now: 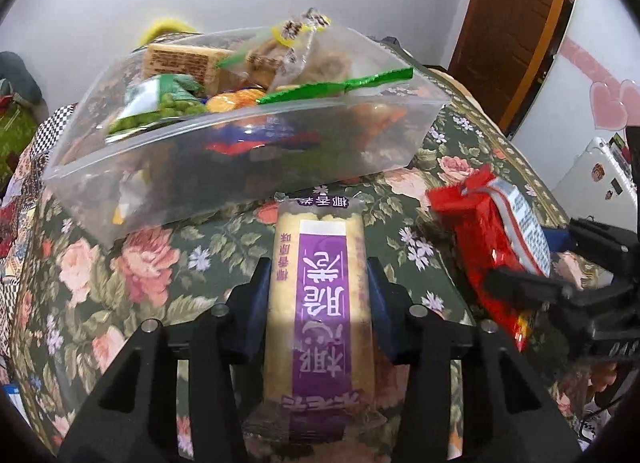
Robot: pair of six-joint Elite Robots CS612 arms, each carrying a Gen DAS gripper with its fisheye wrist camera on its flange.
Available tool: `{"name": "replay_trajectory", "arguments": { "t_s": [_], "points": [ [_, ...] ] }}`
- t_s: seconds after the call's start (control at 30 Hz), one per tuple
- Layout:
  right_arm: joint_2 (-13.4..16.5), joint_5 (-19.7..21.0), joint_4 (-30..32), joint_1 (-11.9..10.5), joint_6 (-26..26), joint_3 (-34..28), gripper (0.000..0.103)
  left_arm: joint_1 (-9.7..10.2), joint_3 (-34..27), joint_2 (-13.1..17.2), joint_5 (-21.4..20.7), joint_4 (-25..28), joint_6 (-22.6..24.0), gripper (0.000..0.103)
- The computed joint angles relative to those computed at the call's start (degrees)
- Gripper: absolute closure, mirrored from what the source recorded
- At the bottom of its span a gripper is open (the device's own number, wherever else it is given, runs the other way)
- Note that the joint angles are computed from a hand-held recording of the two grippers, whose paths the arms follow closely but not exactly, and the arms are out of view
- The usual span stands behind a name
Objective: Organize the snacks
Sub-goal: 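Grasp the purple-label biscuit pack with left tool while right tool grasps the red snack bag, then place the purple biscuit pack and red snack bag into the clear box and release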
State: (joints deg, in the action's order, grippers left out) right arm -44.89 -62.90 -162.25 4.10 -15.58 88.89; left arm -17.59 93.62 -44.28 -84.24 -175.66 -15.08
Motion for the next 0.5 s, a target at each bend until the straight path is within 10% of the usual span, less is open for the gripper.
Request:
{"name": "replay_trajectory", "arguments": {
  "t_s": [0.5],
  "points": [
    [-0.3,0.7,-7.8,0.4,2.8,-3.4,0.041,0.49,2.2,-4.4,4.2,-8.4,-1.3,0.058]
  ]
}}
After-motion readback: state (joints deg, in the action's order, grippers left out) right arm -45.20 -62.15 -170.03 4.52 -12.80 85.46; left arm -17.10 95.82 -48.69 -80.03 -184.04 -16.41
